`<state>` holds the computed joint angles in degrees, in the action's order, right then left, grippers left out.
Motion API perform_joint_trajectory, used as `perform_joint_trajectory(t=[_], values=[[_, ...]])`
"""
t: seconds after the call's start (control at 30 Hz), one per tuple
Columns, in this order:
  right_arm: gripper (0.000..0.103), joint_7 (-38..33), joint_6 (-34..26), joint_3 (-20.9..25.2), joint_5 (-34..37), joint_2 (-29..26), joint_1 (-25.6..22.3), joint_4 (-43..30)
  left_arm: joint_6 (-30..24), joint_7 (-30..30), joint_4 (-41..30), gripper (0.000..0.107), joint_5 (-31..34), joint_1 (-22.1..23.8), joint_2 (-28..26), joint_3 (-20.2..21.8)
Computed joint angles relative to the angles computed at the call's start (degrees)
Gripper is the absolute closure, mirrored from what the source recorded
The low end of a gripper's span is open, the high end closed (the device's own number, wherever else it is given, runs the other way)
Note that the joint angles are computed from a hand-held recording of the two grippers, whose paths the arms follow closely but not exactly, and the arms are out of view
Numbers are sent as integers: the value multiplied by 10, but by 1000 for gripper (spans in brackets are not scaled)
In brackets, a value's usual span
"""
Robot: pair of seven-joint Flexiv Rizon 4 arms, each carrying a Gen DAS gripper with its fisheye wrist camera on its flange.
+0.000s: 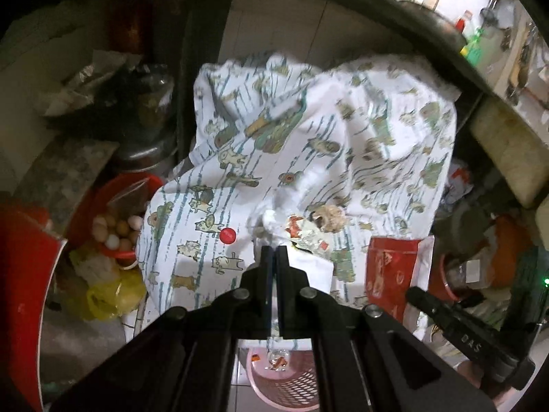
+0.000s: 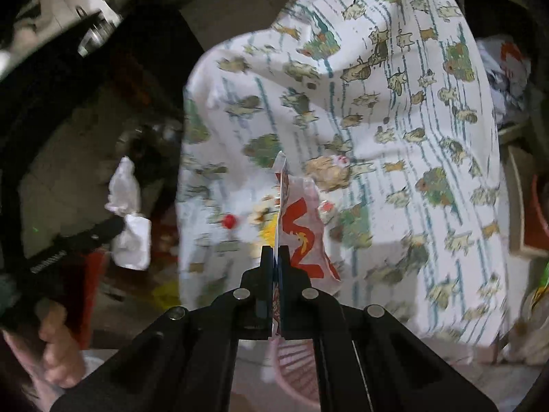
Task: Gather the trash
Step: 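Carry the fast-food bag with the right tool to the pink basket and release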
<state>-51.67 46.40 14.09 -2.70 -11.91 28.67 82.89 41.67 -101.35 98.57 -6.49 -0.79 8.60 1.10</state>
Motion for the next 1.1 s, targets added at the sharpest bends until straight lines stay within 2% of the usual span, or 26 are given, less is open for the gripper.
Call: perform_joint_trajectory(t=[0.3,0.43,0.57,0.73,0.83,0.9,1.0,1.1], values=[[100,90,73,22,96,116,-19,136,10,-67,92,105,-17,-18,86,-2],[100,126,83,25,123,142,-19,187,18,-88,129,105,-26,-24,112,-4],[100,181,68,23,119,144,-20,215,21,-99,166,105,-35,-32,120,-7],[100,147,55,25,177,142,-12,239,14,-79,193,105,-46,-46,114,-6],[100,113,32,20,255,135,-13,240,8,-70,215,105,-82,-56,101,4],[100,92,29,18,281,125,-15,238,1,-64,223,105,-91,-56,91,4],[100,110,16,17,239,102,-17,240,-6,-53,235,105,-113,-61,73,4],[100,116,19,17,228,80,-22,248,-4,-52,247,105,-135,-67,51,-2]])
